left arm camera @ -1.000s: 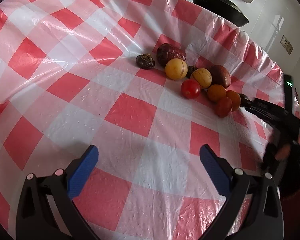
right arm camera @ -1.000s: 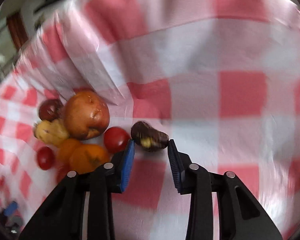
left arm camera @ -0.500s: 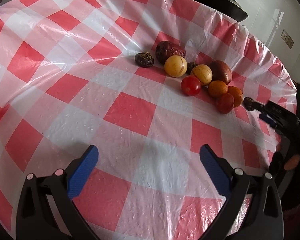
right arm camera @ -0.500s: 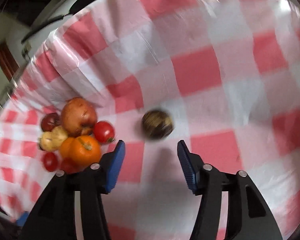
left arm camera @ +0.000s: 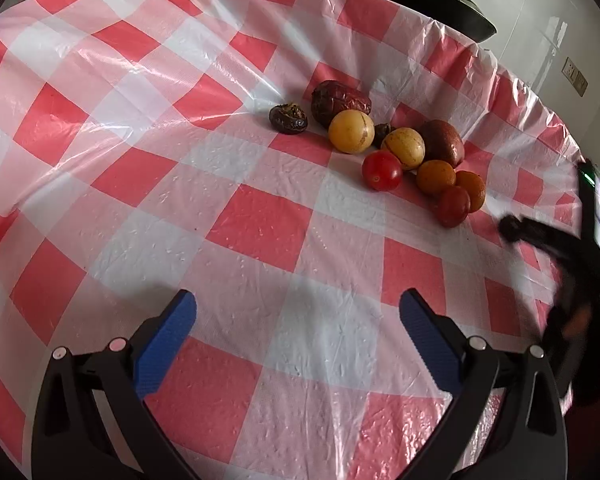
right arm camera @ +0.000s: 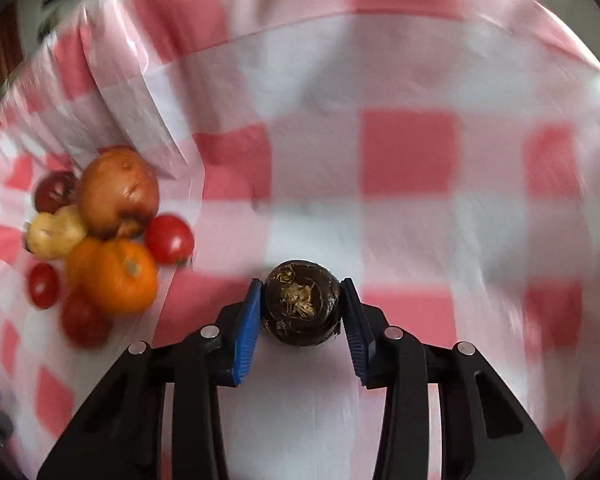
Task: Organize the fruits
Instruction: 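Grasp a dark mangosteen beside the tomatoes with the right tool, then grasp a red tomato with the left tool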
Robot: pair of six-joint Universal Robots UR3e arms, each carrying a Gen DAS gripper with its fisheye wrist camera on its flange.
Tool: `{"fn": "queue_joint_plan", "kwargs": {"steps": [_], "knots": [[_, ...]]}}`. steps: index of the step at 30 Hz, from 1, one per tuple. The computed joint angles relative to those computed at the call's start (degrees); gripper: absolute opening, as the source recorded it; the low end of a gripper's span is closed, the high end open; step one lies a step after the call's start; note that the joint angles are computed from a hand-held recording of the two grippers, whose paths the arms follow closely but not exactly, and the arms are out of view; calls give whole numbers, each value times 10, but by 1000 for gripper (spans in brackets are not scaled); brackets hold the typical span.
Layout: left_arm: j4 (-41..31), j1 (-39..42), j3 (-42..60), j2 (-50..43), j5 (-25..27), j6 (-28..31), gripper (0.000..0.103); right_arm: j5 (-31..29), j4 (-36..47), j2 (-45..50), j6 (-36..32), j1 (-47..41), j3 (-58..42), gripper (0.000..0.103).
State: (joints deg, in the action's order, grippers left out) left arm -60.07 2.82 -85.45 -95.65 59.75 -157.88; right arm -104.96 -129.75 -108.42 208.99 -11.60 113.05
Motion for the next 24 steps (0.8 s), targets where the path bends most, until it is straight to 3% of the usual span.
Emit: {"fn": "queue_joint_plan", "kwargs": {"steps": [5, 9, 12, 15, 17, 22, 23, 24], "knots": [[4, -11, 5, -3, 17, -1, 101, 20, -13, -131, 117, 20, 97, 39], [29, -36, -4, 6, 41, -9, 101, 77, -60, -190, 130, -17, 161, 39], [45, -96, 21, -11, 52, -19, 101, 58, -75, -200, 165, -18, 171, 39], [57, -178, 100, -77, 121, -43, 100, 48, -89, -201, 171, -15, 173, 39], [28, -220, 181, -140, 141, -47, 86, 44, -73, -230, 176, -21, 179, 39], [-35, -275, 375, -275, 178, -90, 76, 57, -74, -233, 165, -40, 182, 39], [-48, -284, 421, -305, 193, -96, 64, 58, -75, -232, 164, -40, 183, 39], [-60, -289, 449, -322, 199, -96, 58, 57, -74, -233, 166, -39, 183, 39]]}}
